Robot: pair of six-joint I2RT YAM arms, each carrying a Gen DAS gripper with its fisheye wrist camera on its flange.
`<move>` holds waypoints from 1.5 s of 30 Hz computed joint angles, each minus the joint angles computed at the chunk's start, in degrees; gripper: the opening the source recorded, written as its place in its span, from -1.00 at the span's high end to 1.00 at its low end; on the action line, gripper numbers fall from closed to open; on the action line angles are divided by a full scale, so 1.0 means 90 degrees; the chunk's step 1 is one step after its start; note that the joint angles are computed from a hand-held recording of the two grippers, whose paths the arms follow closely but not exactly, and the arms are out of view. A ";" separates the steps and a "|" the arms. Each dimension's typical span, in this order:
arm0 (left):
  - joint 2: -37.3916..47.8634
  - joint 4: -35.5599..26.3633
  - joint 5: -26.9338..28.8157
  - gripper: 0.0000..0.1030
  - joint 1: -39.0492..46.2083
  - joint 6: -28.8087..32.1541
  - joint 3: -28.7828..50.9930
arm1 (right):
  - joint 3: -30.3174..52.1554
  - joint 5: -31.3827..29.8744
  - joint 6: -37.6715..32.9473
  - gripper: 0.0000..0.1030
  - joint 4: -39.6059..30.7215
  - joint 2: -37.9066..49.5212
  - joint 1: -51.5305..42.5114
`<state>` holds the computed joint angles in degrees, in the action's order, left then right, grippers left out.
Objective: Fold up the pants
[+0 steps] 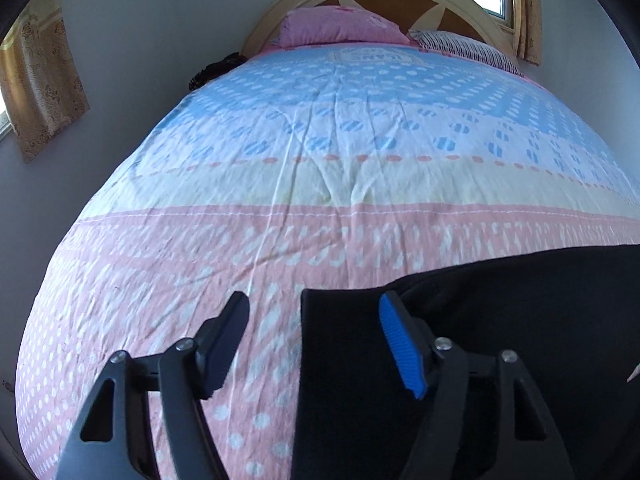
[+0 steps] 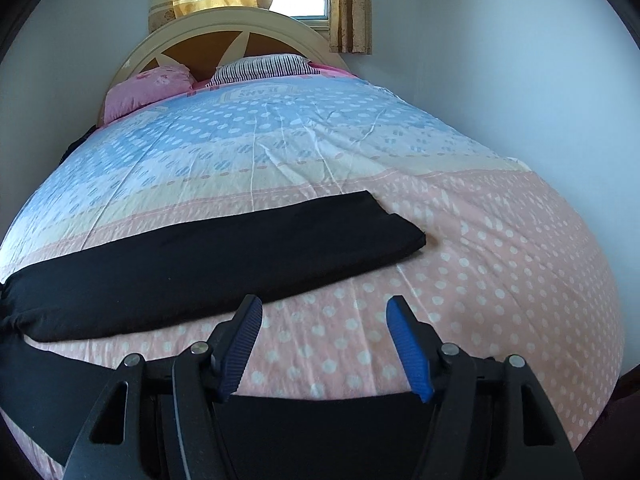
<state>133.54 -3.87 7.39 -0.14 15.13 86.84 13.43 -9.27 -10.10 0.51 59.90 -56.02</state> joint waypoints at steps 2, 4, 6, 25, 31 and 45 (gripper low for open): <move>0.0142 -0.0280 0.0216 0.00 0.0031 0.0006 0.0230 | 0.0206 -0.0111 -0.0016 -0.28 0.0170 0.0462 -0.0186; 0.0212 -0.0390 0.0365 0.22 0.0038 0.0062 0.0310 | 0.0470 -0.0240 -0.0028 -0.28 0.0239 0.0887 -0.0412; 0.0232 -0.0470 0.0445 0.30 0.0037 0.0082 0.0347 | 0.0724 -0.0253 -0.0022 -0.28 0.0329 0.1258 -0.0577; 0.0372 -0.0532 0.0295 0.65 -0.0018 0.0319 0.0600 | 0.4531 -0.0510 0.0357 -0.28 -0.0464 0.5413 -0.0940; 0.0359 -0.0351 -0.0174 0.53 -0.0147 0.0371 0.0521 | 0.5563 -0.0373 0.0463 -0.28 -0.0714 0.6315 -0.0469; 0.0123 -0.0419 0.0170 0.76 -0.0074 0.0114 0.0380 | 0.4799 -0.0661 0.0032 0.89 -0.0327 0.5683 -0.0364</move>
